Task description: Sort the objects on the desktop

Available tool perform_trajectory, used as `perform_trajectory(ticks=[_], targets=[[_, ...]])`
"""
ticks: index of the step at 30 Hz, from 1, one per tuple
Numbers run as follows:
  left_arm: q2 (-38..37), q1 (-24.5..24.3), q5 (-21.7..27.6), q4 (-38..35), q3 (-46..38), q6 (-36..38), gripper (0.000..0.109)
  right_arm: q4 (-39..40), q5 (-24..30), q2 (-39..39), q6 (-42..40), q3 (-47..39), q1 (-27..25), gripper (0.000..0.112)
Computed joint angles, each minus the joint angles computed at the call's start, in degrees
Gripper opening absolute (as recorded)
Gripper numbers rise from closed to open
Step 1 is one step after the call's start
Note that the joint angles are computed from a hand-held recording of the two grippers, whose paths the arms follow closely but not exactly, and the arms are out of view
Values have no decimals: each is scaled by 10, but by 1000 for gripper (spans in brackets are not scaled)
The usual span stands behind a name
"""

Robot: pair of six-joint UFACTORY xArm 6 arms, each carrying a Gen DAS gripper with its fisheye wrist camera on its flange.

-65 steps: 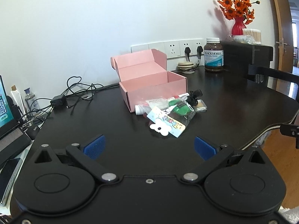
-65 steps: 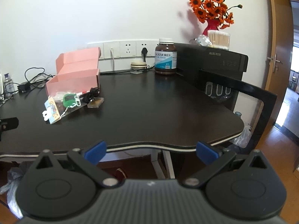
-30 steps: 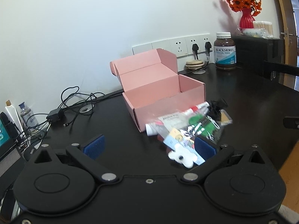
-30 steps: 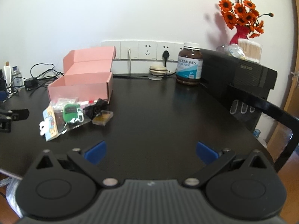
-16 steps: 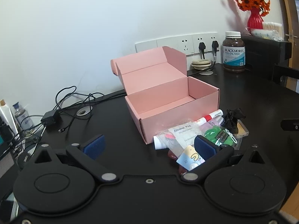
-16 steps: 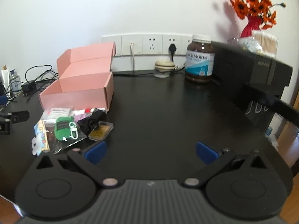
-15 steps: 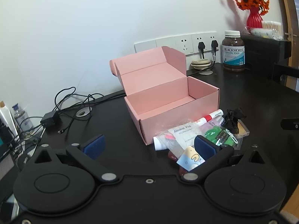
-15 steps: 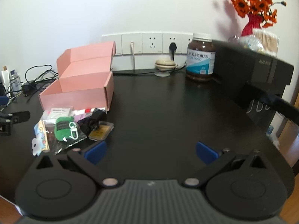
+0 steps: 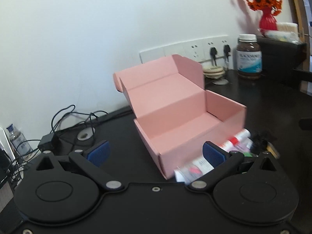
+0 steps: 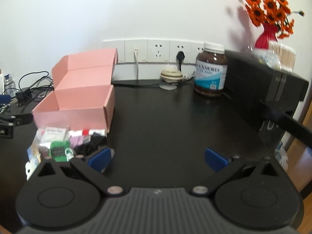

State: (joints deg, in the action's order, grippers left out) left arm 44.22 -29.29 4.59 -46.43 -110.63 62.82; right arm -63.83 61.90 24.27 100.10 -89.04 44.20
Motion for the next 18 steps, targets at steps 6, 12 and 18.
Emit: perform_trajectory(ticks=[6,12,18], targets=[[92,15,59,62,-148,-103,103,16,-4,47,-41,-75,-20,102],[120,19,56,27,-180,-46,103,21,21,105,-96,-172,-34,102],[119,23,43,58,-169,-52,103,34,41,193,-174,-311,-60,102]])
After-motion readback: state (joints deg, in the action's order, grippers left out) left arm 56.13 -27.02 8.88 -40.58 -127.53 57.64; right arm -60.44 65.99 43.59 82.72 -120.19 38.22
